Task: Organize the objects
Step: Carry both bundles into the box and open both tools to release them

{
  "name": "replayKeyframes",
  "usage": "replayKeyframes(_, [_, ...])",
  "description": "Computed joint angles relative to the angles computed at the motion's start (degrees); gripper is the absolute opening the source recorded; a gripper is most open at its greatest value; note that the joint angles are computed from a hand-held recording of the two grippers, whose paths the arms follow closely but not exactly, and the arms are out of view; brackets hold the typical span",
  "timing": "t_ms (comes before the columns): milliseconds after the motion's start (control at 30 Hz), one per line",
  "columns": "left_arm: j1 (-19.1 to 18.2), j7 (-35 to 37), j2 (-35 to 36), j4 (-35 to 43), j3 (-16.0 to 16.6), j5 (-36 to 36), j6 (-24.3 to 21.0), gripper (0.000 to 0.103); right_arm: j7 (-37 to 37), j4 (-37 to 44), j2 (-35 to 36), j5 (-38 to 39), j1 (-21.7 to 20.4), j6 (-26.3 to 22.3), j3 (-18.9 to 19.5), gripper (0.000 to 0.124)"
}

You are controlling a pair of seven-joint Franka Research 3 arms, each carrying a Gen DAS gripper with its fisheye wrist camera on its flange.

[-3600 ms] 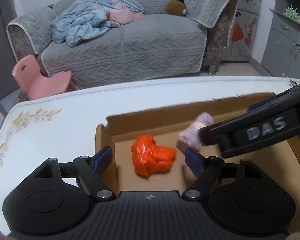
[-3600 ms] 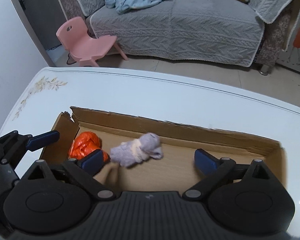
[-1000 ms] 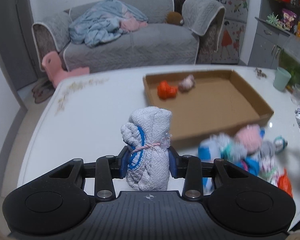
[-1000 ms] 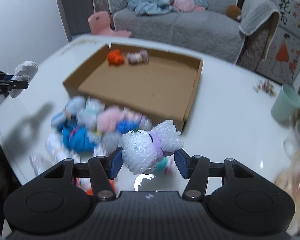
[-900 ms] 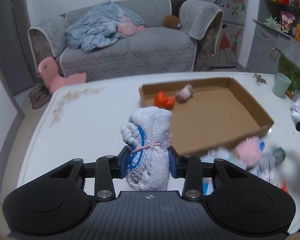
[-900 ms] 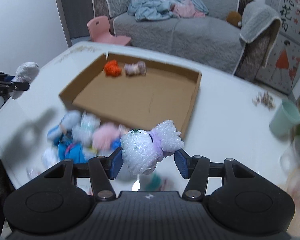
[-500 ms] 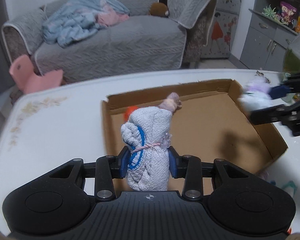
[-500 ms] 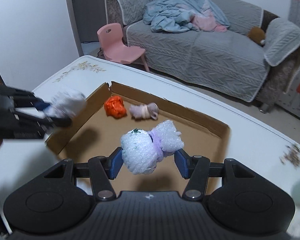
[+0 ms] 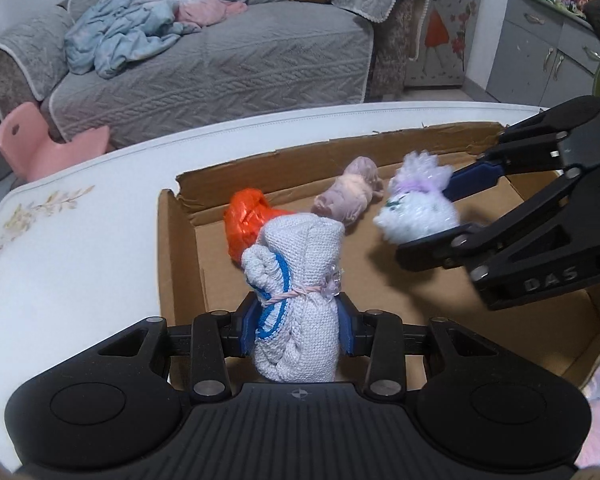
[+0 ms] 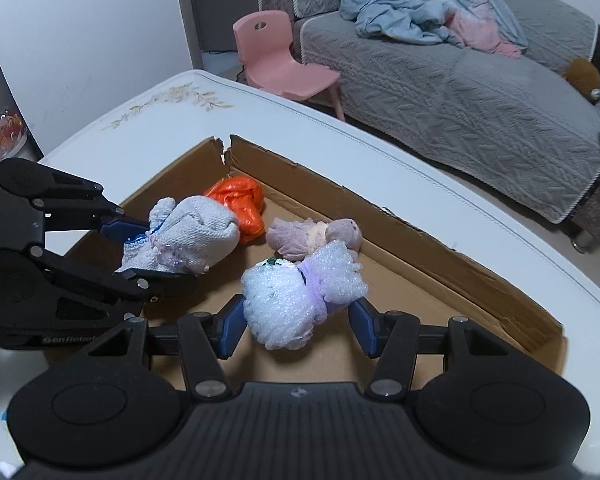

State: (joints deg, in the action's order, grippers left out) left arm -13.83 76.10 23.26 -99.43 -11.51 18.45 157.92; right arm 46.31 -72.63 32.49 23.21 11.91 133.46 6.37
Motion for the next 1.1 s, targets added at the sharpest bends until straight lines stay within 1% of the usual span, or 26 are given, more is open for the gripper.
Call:
replayKeyframes(100, [-0.3,-0.1,1.1,1.3,0.1,0.1,-0.6,0.046,-0.3,1.1,0.9,-0.8,0.4,-0.7,-0.1,0.052])
replayKeyframes(200, [-1.1,-1.1,1.6,1.9,0.9,1.1,-1.1,0.046,0.0,2.6,2.0,-1.2,0.6,-1.6,-0.2,0.051])
replayKeyframes(433, [-1.9,-2.6,2.5,3.4,1.7,3.2,-1.6,0.046,-0.6,4.2,3.0,-1.4,0.6,-2.0,0.1,0.051])
replayKeyframes(600, [-2.3,-3.3,2.6,3.2,2.1,4.6,-1.2,0.048,0.2,7.8,5.5,-1.0,0.9,-4.0,0.4,0.052])
replayKeyframes(667, [-2.5,-4.3,2.6,3.1,2.5,5.2,-1.1,0.053,1.0,8.5,6.0,-1.4,1.2,-4.3,0.2,0.055])
replayKeyframes(700, [-2.9,-5.3,2.6,3.2,3.0,5.8,-1.1,0.059,1.3,8.4,6.0,-1.6,1.3,-4.0,0.0,0.055])
replayKeyframes(733, [-2.8,-5.8,2.6,3.0,3.0,5.9,-0.9,0.060,1.5,7.7,5.7,-1.4,1.2,-3.3,0.0,0.061])
replayKeyframes(800, [-2.8,-6.0,2.6,3.2,2.9,6.4,-1.1,0.060,2.5,7.4,5.4,-0.9,0.9,-3.3,0.0,0.069])
replayKeyframes(967, [-2.9,-6.9,2.7,3.5,2.9,7.0,-1.5,0.064,3.1,6.4,4.7,-1.7,1.0,-2.6,-0.3,0.069])
replayKeyframes(1067, [-2.4,-5.8,2.5,3.0,2.2,6.6,-1.4,0.073,1.9,4.4,3.2,-1.3,0.4,-2.3,0.1,0.069])
replayKeyframes(1100, [-2.5,-5.8,2.3,2.7,2.3,6.9,-1.4,0.079,2.0,3.3,2.5,-1.6,0.6,-1.7,-0.2,0.069])
